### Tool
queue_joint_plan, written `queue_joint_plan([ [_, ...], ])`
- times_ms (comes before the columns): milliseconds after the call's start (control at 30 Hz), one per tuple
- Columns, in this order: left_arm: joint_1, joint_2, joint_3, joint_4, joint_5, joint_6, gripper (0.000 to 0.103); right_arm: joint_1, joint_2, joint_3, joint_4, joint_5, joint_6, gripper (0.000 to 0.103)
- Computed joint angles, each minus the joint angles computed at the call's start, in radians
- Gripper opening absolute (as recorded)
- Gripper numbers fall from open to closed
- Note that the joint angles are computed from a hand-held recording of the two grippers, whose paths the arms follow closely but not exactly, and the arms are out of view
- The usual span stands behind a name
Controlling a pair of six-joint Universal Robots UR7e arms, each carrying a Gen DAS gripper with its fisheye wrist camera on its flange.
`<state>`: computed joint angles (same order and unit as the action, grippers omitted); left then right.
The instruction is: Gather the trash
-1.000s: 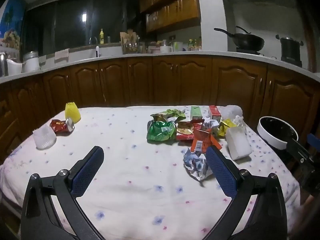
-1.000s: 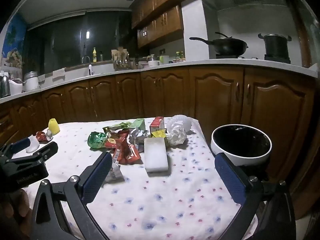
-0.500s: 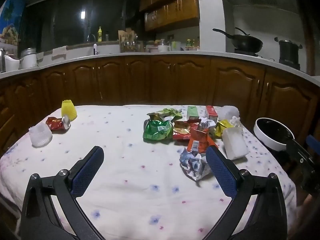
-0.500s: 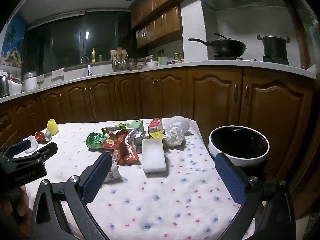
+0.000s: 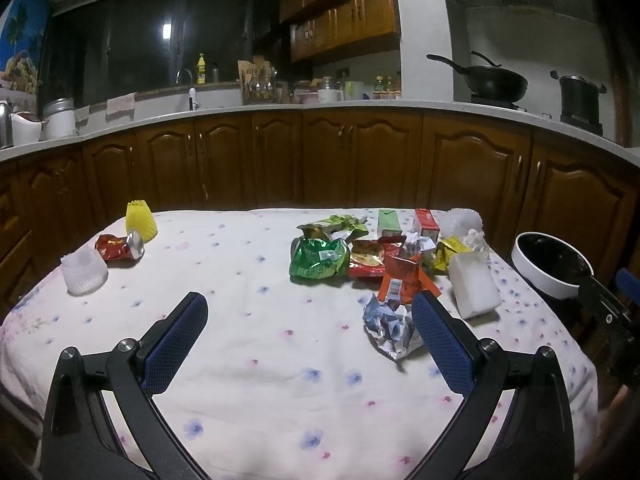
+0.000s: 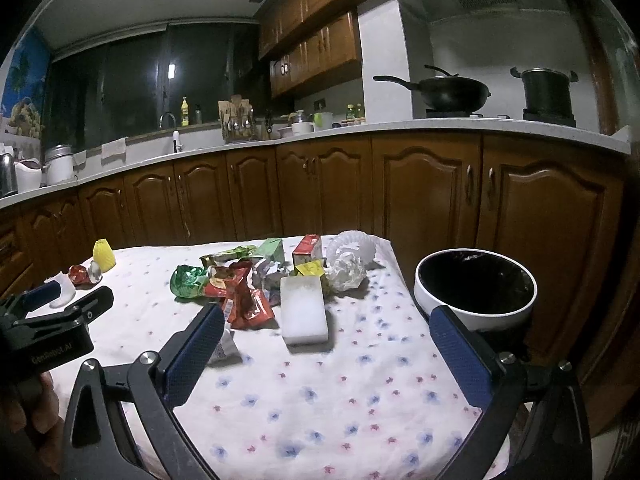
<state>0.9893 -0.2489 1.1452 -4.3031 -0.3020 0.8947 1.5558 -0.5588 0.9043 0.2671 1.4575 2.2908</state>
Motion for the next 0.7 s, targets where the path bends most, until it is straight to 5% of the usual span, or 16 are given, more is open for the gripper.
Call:
queue_joint_plan([
  [700, -0.004, 0.005, 0.002, -0.016, -0.013, 0.029, 0.103, -0.004, -0.015, 0.022, -0.001, -0.01, -0.007, 0.103],
])
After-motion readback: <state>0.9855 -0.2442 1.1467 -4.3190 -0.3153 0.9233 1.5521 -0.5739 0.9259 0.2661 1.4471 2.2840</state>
